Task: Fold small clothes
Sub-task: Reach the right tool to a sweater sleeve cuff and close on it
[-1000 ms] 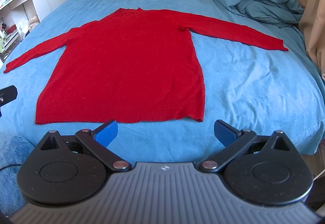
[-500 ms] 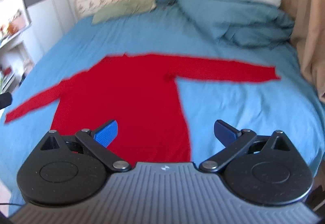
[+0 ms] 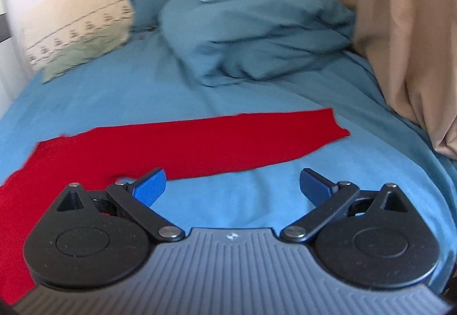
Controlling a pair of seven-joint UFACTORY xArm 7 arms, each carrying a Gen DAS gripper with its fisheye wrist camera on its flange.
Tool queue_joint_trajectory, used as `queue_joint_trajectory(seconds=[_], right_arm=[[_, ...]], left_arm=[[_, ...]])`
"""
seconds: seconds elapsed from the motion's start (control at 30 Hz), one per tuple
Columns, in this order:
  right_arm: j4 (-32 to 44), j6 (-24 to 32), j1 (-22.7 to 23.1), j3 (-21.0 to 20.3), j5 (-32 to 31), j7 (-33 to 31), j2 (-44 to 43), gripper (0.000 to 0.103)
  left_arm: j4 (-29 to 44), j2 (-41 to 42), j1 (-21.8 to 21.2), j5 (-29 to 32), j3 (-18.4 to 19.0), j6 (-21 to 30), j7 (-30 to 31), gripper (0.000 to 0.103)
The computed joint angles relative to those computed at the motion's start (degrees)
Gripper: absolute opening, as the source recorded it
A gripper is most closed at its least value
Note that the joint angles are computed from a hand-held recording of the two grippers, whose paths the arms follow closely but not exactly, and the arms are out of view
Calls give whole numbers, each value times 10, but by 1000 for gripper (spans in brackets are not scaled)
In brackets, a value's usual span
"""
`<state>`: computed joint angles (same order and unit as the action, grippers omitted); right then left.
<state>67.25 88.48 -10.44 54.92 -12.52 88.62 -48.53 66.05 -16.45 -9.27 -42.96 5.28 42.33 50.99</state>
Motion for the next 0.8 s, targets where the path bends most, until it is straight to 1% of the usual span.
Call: queue_joint_trajectory(seconds=[0.07,0.13,0.2,0.27,0.33,0.4,0.43,0.47,0.5,0.53,0.57,0.6,0.67,0.7,0.73,0.8], right_arm=[[-69,-20,26,-23,0,14,-21,103],[-132,-34,54,-44,-3,37,-34,103],[-182,-47,78,-63,-10,65,-40,103],[-224,-52,95,-79,-18,92,-41,103],[-265,-67,112,-98,-26,120,-44,103],[-293,-74,123,-113,-42,139,-40,103],[-300,-74,123,-114,-55,145,-32,101],[-303,-72,124,-115,-67,152,-23,97],[-300,-65,122,-115,-78,158,-11,86],[-300,-60,119,-116,-87,167,1,78],[-297,-50,116,-115,-96,179,11,76],[-297,-45,117,-116,-105,188,18,71],[-293,-39,119,-124,-125,192,39,55],[-288,-35,124,-130,-134,189,49,38],[-282,-33,129,-136,-144,183,59,26],[-271,-32,140,-151,-160,178,75,21]], left_arm=[[22,37,-11,2,-18,-16,-4,103],[31,77,-19,14,-42,-47,0,103],[43,111,-24,16,-58,-64,3,103],[53,147,-27,27,-78,-87,-7,103],[78,187,-25,47,-93,-79,-34,103],[98,221,-28,86,-108,-88,-66,103],[100,231,-30,111,-114,-100,-82,103],[100,237,-29,126,-119,-105,-90,103],[100,242,-30,142,-124,-109,-98,103],[105,252,-33,165,-126,-113,-114,103],[109,262,-37,186,-129,-117,-133,103],[109,268,-38,201,-130,-117,-146,103],[106,272,-39,226,-133,-121,-171,103],[104,271,-36,227,-136,-120,-173,103],[99,267,-30,218,-140,-120,-169,103],[101,264,-24,207,-144,-110,-164,103]])
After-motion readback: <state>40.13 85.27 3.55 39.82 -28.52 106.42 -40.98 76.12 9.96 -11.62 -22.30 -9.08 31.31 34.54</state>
